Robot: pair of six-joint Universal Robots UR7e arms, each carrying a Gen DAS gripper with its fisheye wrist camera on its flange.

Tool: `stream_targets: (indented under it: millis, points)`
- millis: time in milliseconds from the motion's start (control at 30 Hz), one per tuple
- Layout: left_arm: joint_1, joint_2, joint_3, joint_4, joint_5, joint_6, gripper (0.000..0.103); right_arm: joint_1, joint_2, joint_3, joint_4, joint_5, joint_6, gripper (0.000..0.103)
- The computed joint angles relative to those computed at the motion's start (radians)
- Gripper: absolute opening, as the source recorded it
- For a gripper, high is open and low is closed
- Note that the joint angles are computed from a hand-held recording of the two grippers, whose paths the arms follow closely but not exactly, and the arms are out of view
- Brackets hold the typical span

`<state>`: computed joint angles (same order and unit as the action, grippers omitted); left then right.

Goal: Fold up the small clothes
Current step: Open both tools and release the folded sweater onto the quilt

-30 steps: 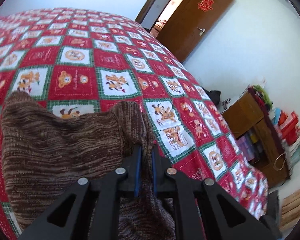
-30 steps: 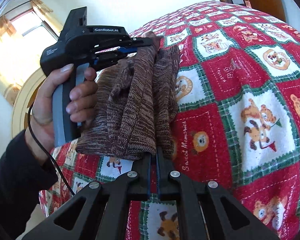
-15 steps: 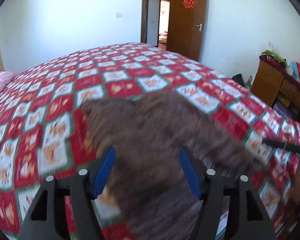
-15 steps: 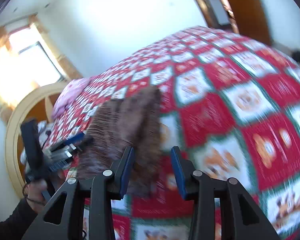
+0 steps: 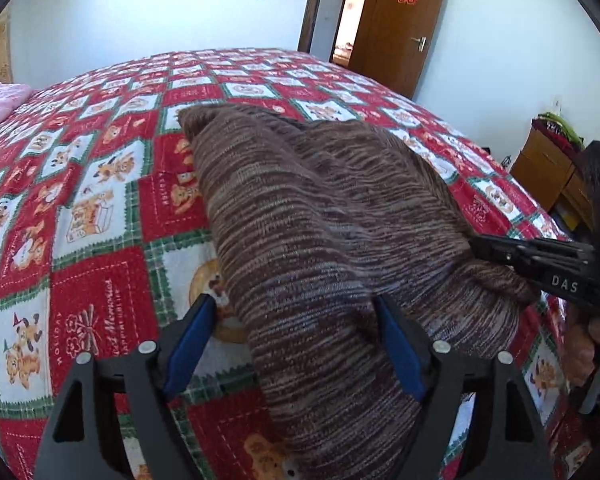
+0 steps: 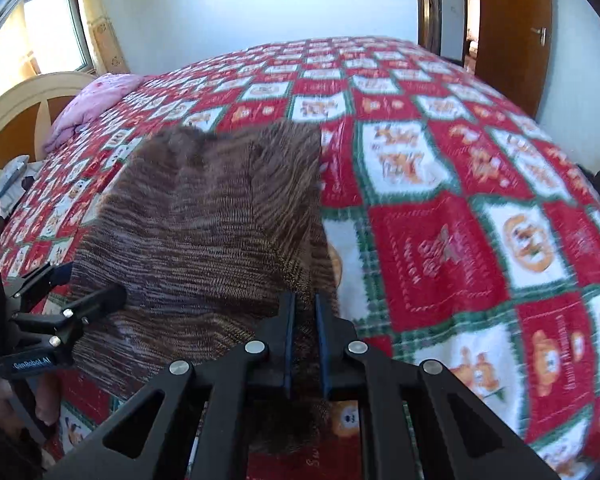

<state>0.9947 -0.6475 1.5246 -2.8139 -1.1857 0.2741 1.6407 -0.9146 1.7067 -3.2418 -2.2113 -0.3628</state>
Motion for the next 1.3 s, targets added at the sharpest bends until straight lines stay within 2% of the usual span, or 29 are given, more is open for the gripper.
stream_targets:
  millis: [33, 100, 167, 200, 233, 300, 333, 367, 433, 500, 533, 633, 667, 700, 733, 767, 833, 867, 967, 1067, 1100, 1200, 1300]
  points:
    - [-0.002, 0.002, 0.002, -0.011, 0.013, -0.005, 0.091, 0.009, 0.003, -0.010, -0.012, 0.005, -0.016, 0.010]
    - [0.000, 0.007, -0.006, -0.002, 0.013, -0.023, 0.092, 0.026, 0.018, -0.058, 0.016, 0.043, -0.052, 0.015]
    - [0.003, 0.006, -0.005, -0.003, 0.006, -0.025, 0.092, 0.028, 0.032, -0.121, 0.124, 0.128, -0.059, 0.021]
    - [0.002, 0.006, -0.003, -0.006, 0.006, -0.025, 0.092, 0.028, 0.048, -0.167, 0.211, 0.144, -0.043, 0.023]
    - [0.001, 0.005, 0.000, -0.007, 0.008, -0.027, 0.093, 0.026, 0.083, -0.233, 0.289, 0.119, -0.025, 0.023]
    - [0.002, -0.001, 0.010, -0.002, 0.005, -0.025, 0.097, 0.019, 0.177, -0.374, 0.434, -0.025, 0.005, 0.023]
    - [0.000, -0.004, 0.019, -0.009, 0.006, -0.022, 0.097, 0.013, 0.207, -0.415, 0.463, -0.060, 0.009, 0.023]
    - [-0.002, -0.006, 0.029, -0.021, 0.009, -0.018, 0.097, 0.014, 0.215, -0.435, 0.450, -0.053, -0.003, 0.023]
    - [-0.002, -0.011, 0.037, -0.022, 0.012, -0.011, 0.099, 0.034, 0.226, -0.462, 0.463, -0.091, 0.015, 0.025]
    - [-0.003, -0.012, 0.042, -0.032, 0.015, -0.011, 0.099, 0.058, 0.230, -0.449, 0.373, -0.057, -0.069, 0.025]
    - [-0.003, -0.014, 0.045, -0.037, 0.013, -0.010, 0.099, 0.065, 0.232, -0.445, 0.360, -0.016, -0.107, 0.025]
    - [0.003, -0.018, 0.046, -0.035, -0.007, -0.011, 0.100, 0.075, 0.256, -0.482, 0.433, 0.092, -0.163, 0.025]
    - [0.004, -0.021, 0.048, -0.035, -0.014, -0.013, 0.100, 0.078, 0.280, -0.507, 0.450, 0.098, -0.195, 0.025]
    - [0.005, -0.023, 0.050, -0.037, -0.021, -0.014, 0.100, 0.081, 0.314, -0.548, 0.476, 0.070, -0.210, 0.025]
    - [0.007, -0.025, 0.052, -0.039, -0.025, -0.016, 0.100, 0.080, 0.359, -0.609, 0.535, 0.017, -0.202, 0.025]
    - [0.007, -0.027, 0.054, -0.043, -0.028, -0.018, 0.100, 0.069, 0.396, -0.659, 0.582, -0.004, -0.181, 0.025]
    - [0.010, -0.028, 0.056, -0.048, -0.036, -0.024, 0.100, 0.060, 0.414, -0.696, 0.575, 0.039, -0.181, 0.025]
    - [0.012, -0.028, 0.053, -0.043, -0.037, -0.031, 0.100, 0.052, 0.409, -0.707, 0.599, 0.070, -0.144, 0.025]
    - [0.011, -0.026, 0.050, -0.041, -0.034, -0.033, 0.100, 0.032, 0.366, -0.670, 0.611, 0.155, -0.064, 0.026]
    - [0.007, -0.024, 0.050, -0.040, -0.024, -0.025, 0.102, 0.031, 0.293, -0.550, 0.520, 0.187, -0.072, 0.033]
    - [0.006, -0.022, 0.049, -0.041, -0.020, -0.023, 0.102, 0.032, 0.260, -0.497, 0.478, 0.186, -0.071, 0.038]
    - [0.004, -0.018, 0.046, -0.039, -0.011, -0.019, 0.103, 0.032, 0.199, -0.397, 0.401, 0.160, -0.058, 0.041]
    - [0.003, -0.015, 0.044, -0.040, -0.007, -0.016, 0.103, 0.029, 0.142, -0.287, 0.310, 0.078, -0.091, 0.041]
